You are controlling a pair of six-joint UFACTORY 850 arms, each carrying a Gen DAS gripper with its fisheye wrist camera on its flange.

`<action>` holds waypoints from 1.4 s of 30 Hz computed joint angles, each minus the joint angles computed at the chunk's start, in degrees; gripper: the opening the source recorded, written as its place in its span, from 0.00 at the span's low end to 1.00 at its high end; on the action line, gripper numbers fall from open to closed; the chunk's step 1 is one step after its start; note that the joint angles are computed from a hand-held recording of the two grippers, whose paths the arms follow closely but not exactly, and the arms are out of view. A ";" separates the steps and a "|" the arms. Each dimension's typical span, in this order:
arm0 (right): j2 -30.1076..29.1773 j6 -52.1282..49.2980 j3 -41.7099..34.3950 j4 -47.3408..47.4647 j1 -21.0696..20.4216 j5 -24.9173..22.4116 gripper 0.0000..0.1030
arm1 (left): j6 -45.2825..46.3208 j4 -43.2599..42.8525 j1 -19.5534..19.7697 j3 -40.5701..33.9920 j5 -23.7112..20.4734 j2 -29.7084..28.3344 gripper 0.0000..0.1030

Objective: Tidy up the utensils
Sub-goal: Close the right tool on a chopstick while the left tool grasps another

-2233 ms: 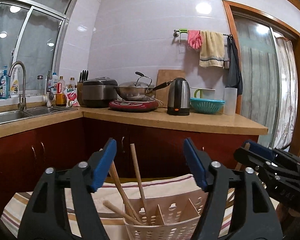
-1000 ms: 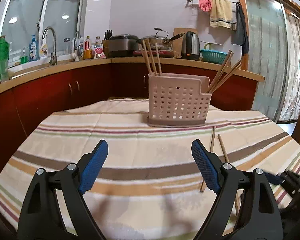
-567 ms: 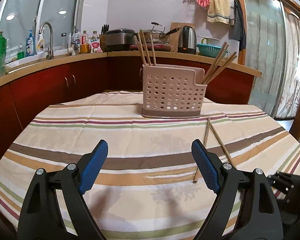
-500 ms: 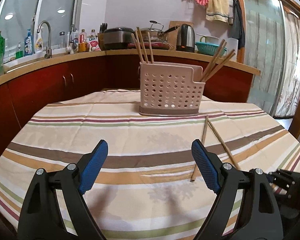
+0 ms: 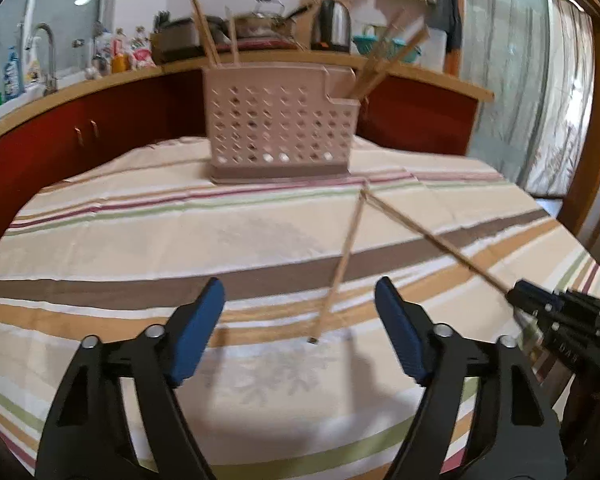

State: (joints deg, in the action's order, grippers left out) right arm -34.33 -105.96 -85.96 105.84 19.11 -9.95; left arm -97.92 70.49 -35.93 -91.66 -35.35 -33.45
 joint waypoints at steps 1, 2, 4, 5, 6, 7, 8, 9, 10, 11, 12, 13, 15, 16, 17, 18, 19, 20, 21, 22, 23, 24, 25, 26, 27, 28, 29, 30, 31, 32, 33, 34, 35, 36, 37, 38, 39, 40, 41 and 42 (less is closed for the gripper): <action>-0.13 0.93 -0.22 -0.92 -0.19 -0.27 0.13 | 1.97 -1.65 0.13 -0.78 0.31 -0.61 0.66; -0.15 0.88 -0.25 -0.98 -0.32 -0.45 0.13 | 4.87 -4.28 0.47 -1.98 0.98 -1.43 0.63; -0.26 -0.30 -0.31 -0.15 -0.42 -0.72 0.13 | 9.58 -9.41 1.20 -3.83 2.17 -2.53 0.60; -0.36 -0.20 -0.43 -0.29 -0.47 -0.88 0.13 | 12.01 -12.53 1.72 -4.52 3.31 -2.90 0.59; -0.48 0.70 -0.61 -1.07 -0.56 -1.15 0.13 | 14.42 -15.43 2.09 -5.30 3.69 -3.36 0.58; -0.60 1.69 -0.78 -1.91 -0.65 -1.45 0.13 | 17.91 -19.56 2.57 -6.43 3.98 -4.05 0.55; -0.68 2.13 -0.87 -2.31 -0.73 -1.65 0.13 | 19.55 -21.56 2.85 -6.71 4.41 -4.27 0.50; -0.74 2.70 -0.98 -2.83 -0.80 -1.83 0.13 | 21.48 -23.91 3.09 -7.27 4.47 -4.75 0.50; -0.82 2.76 -1.04 -2.77 -0.87 -2.10 0.13 | 21.63 -23.86 2.99 -7.45 4.33 -4.83 0.49; -0.74 2.30 -0.88 -2.25 -0.87 -2.20 0.13 | 22.73 -24.48 2.94 -7.85 4.11 -5.10 0.46; -0.64 1.61 -0.68 -1.55 -0.89 -2.30 0.13 | 23.39 -24.50 2.80 -8.04 4.08 -5.22 0.42; -0.70 1.62 -0.75 -1.51 -0.86 -2.32 0.13 | 24.23 -24.65 2.72 -8.10 4.37 -5.29 0.32; -0.71 1.57 -0.75 -1.42 -0.87 -2.40 0.13 | 24.80 -24.53 2.60 -8.16 4.32 -5.34 0.24; -0.69 1.53 -0.70 -1.40 -0.88 -2.41 0.13 | 24.63 -24.36 2.63 -7.73 4.83 -5.10 0.18; -0.69 1.56 -0.68 -1.41 -0.88 -2.41 0.13 | 24.51 -24.37 2.72 -7.41 5.25 -4.89 0.10; -0.68 1.54 -0.69 -1.38 -0.86 -2.39 0.13 | 23.82 -24.04 2.82 -6.72 5.79 -4.50 0.08; -0.69 1.72 -0.69 -1.62 -0.87 -2.48 0.13 | 23.25 -23.67 2.89 -6.29 6.32 -4.25 0.08; -0.72 2.13 -0.75 -2.08 -0.86 -2.50 0.12 | 22.82 -23.23 2.89 -6.02 6.48 -4.10 0.08; -0.72 2.69 -0.80 -2.74 -0.83 -2.49 0.12 | 21.56 -21.70 2.73 -5.54 6.47 -3.83 0.08; -0.67 2.79 -0.75 -2.86 -0.81 -2.50 0.12 | 20.26 -20.01 2.54 -5.20 6.28 -3.60 0.08; -0.50 2.51 -0.59 -2.55 -0.79 -2.62 0.11 | 18.29 -17.45 2.21 -4.60 5.92 -3.14 0.08; -0.29 2.00 -0.39 -2.10 -0.78 -2.73 0.10 | 16.73 -15.50 2.01 -4.11 5.70 -2.73 0.07; -0.05 0.88 -0.21 -1.17 -0.70 -2.76 0.10 | 14.73 -13.07 1.77 -3.47 5.52 -2.14 0.08; 0.27 -1.06 0.08 0.63 -0.60 -2.80 0.09 | 12.87 -10.99 1.57 -2.85 5.39 -1.55 0.08; 0.55 -2.52 0.34 2.03 -0.49 -2.87 0.09 | 11.39 -9.34 1.48 -2.28 5.31 -1.01 0.08; 0.98 -4.66 0.64 3.99 -0.37 -2.93 0.08 | 9.72 -7.57 1.33 -1.67 5.13 -0.43 0.07; 1.13 -5.67 0.72 4.91 -0.37 -3.05 0.07 | 7.96 -5.78 1.18 -1.03 4.92 0.14 0.07; 1.51 -7.61 1.01 6.75 -0.28 -3.17 0.07 | 5.79 -3.72 1.02 -0.28 4.66 0.86 0.07; 1.80 -8.81 1.19 7.87 -0.27 -3.36 0.07 | 3.14 -1.29 0.85 0.59 4.33 1.66 0.07; 2.00 -9.74 1.26 8.71 -0.23 -3.43 0.07 | 1.86 -0.10 0.77 1.00 4.12 2.07 0.07; 2.30 -11.13 1.43 10.01 -0.16 -3.48 0.07 | 0.07 1.66 0.65 1.61 3.76 2.68 0.07; 2.47 -11.96 1.46 10.83 -0.10 -3.52 0.07 | -1.26 3.04 0.53 2.07 3.37 3.14 0.07; 2.69 -13.10 1.64 11.92 -0.06 -3.66 0.07 | -2.26 4.06 0.43 2.44 3.09 3.49 0.06; 2.99 -14.40 1.84 13.11 0.01 -3.78 0.07 | -3.74 5.76 0.25 2.94 2.43 4.01 0.06; 3.13 -14.89 1.81 13.61 0.07 -3.79 0.07 | -4.51 6.69 0.16 3.14 1.98 4.24 0.06; 3.35 -15.73 1.92 14.43 0.14 -3.86 0.07 | -5.56 7.82 0.12 3.52 1.60 4.64 0.06; 3.65 -17.06 2.10 15.68 0.20 -4.01 0.07 | -6.46 8.63 0.06 3.81 1.32 4.98 0.06; 3.83 -17.93 2.22 16.52 0.25 -4.11 0.07 | -7.07 9.19 0.06 4.04 1.17 5.28 0.06; 4.16 -19.03 2.43 17.63 0.30 -4.31 0.07 | -8.18 10.27 -0.02 4.42 0.83 5.73 0.06; 4.31 -19.50 2.47 18.11 0.31 -4.42 0.06 | -8.78 10.91 -0.08 4.58 0.58 5.96 0.06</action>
